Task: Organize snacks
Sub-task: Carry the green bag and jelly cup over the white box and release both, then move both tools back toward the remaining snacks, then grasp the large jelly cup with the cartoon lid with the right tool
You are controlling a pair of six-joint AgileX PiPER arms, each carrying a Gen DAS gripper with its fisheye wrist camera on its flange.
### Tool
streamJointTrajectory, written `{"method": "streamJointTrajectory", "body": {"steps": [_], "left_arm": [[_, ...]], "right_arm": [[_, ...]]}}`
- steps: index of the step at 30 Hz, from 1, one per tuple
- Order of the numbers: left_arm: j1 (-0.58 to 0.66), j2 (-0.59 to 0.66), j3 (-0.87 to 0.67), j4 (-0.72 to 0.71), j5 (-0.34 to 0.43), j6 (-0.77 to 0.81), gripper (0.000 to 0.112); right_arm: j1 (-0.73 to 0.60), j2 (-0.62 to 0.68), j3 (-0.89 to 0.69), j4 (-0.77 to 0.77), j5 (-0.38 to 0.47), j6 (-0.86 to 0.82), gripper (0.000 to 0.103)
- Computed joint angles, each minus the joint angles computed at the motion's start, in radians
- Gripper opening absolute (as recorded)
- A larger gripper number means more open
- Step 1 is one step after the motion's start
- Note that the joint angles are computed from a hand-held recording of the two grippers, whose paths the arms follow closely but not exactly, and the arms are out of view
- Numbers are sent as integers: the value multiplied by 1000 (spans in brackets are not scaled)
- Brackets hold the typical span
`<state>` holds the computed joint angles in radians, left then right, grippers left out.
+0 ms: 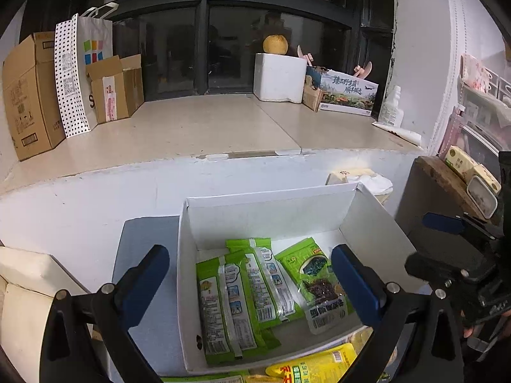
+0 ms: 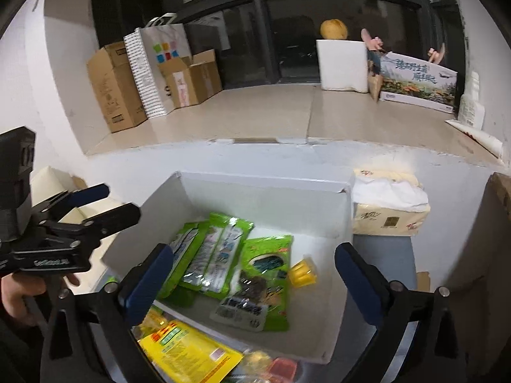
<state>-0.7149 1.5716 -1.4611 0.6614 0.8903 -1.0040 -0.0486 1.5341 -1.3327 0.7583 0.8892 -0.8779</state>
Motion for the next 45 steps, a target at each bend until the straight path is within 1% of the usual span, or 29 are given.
{"method": "streamJointTrajectory", "body": {"steps": [2,4,5,7,8,11,13,17,19,20,23,26,30,33,36,37,39,40,41,45], "left_arm": [[-22,-30,31,25,6,-17,103],[-38,-73,75,19,-11,-24,103],[-48,-96,99,23,-13,-35,103],[-87,-142,144,47,11,-79,103],[-129,-177,183,80,34,-134,103],[-234,-260,289,143,80,-284,103],[-309,-305,368,169,101,-394,103],[-482,-360,526,194,156,-666,103],[-572,-359,581,200,189,-803,103],[-602,-357,601,197,187,-845,103],[-669,-337,625,190,196,-910,103],[-718,-312,625,197,227,-935,103],[-722,-309,637,185,210,-942,103],[-724,-318,649,186,205,-946,103],[-719,-323,658,179,199,-946,103],[-718,-326,662,178,197,-948,103],[-716,-332,672,174,195,-953,103],[-717,-334,676,175,197,-956,103],[-716,-338,681,175,194,-961,103],[-704,-343,695,170,181,-963,103]], "right_arm": [[-4,-44,42,6,-6,-35,103],[-27,-87,84,35,1,-70,103],[-50,-110,107,60,15,-94,103],[-109,-151,157,122,56,-156,103],[-141,-177,189,142,72,-186,103],[-217,-253,292,160,85,-262,103],[-289,-293,366,174,123,-313,103],[-384,-351,508,175,122,-367,103],[-412,-356,572,177,107,-369,103],[-417,-351,595,179,97,-367,103],[-389,-336,637,169,43,-335,103],[-312,-332,656,164,-37,-299,103],[-215,-294,660,175,-117,-245,103],[-139,-239,649,164,-183,-188,103],[-93,-187,645,182,-229,-166,103],[-77,-170,642,181,-246,-156,101],[-51,-150,634,150,-275,-118,86],[-25,-140,633,98,-310,-62,63],[-17,-136,634,83,-324,-47,51],[-42,-137,649,141,-307,-111,51]]}}
